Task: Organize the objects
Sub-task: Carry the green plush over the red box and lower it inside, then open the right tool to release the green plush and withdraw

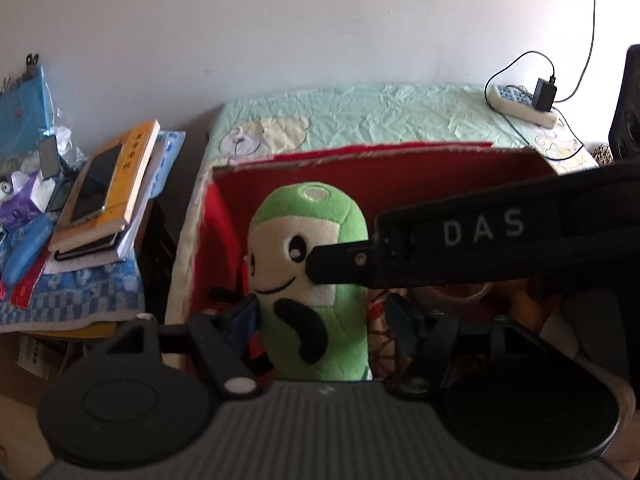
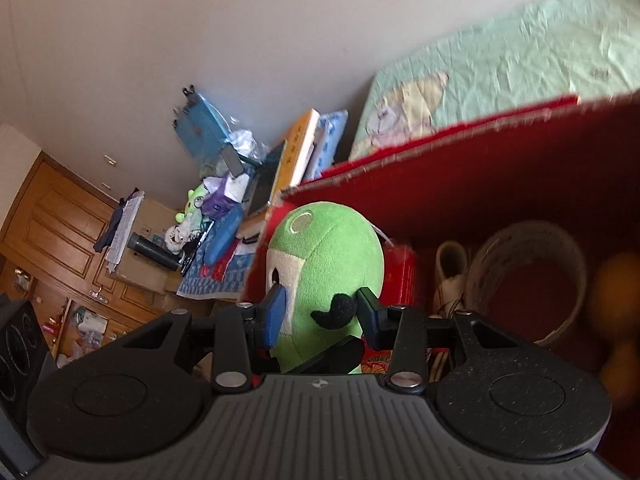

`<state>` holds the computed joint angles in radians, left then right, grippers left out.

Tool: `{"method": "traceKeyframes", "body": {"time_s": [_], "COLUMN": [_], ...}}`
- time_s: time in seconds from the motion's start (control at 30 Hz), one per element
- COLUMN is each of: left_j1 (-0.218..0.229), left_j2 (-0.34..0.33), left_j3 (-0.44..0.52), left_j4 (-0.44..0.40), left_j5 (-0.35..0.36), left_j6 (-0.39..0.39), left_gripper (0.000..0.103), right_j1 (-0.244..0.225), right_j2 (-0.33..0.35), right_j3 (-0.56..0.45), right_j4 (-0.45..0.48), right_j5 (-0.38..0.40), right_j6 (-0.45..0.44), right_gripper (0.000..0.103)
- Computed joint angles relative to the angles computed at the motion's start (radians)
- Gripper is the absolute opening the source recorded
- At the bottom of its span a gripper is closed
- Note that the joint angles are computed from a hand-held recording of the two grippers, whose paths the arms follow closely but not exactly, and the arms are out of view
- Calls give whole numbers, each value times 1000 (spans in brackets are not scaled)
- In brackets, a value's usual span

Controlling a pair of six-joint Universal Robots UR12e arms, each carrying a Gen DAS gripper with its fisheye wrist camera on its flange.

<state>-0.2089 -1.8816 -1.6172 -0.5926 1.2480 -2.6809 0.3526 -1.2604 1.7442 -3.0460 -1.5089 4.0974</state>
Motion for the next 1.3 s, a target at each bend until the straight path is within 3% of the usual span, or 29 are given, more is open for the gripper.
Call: {"method": "traceKeyframes", "body": {"time_s": [0.13,0.23,0.37,0.53,0.67,0.77,0.97,1.13,1.3], "left_j1": [8,12,23,28,42,46,51,50,17], "left_j2": [-3,5,10,20,41,49,62,79,97], "left_j3": [0,-22,-23,-35,-60,-71,-74,-74,-79], "left_j4": [-17,37,28,37,63,82,66,20,7], "left_j5": [2,13,-13,-30,-92,-104,-118,-176,-223], "left_j6": [29,39,49,42,31,26,1,-9,4], "left_gripper": [68,67,65,72,87,89,86,84,84], "right_j1": [3,0,6,1,8,11,23,47,61], "right_j2": [11,21,26,20,11,7,-21,-70,-136], "right_j3": [-20,-31,-47,-34,-25,-16,18,57,119], "right_j4": [42,51,86,75,73,59,28,21,12], "right_j5": [4,28,15,20,-5,-15,-57,-163,-258], "right_j6": [24,50,25,31,14,12,11,-36,-45], "right_gripper": [43,43,45,47,51,54,55,55,55]}}
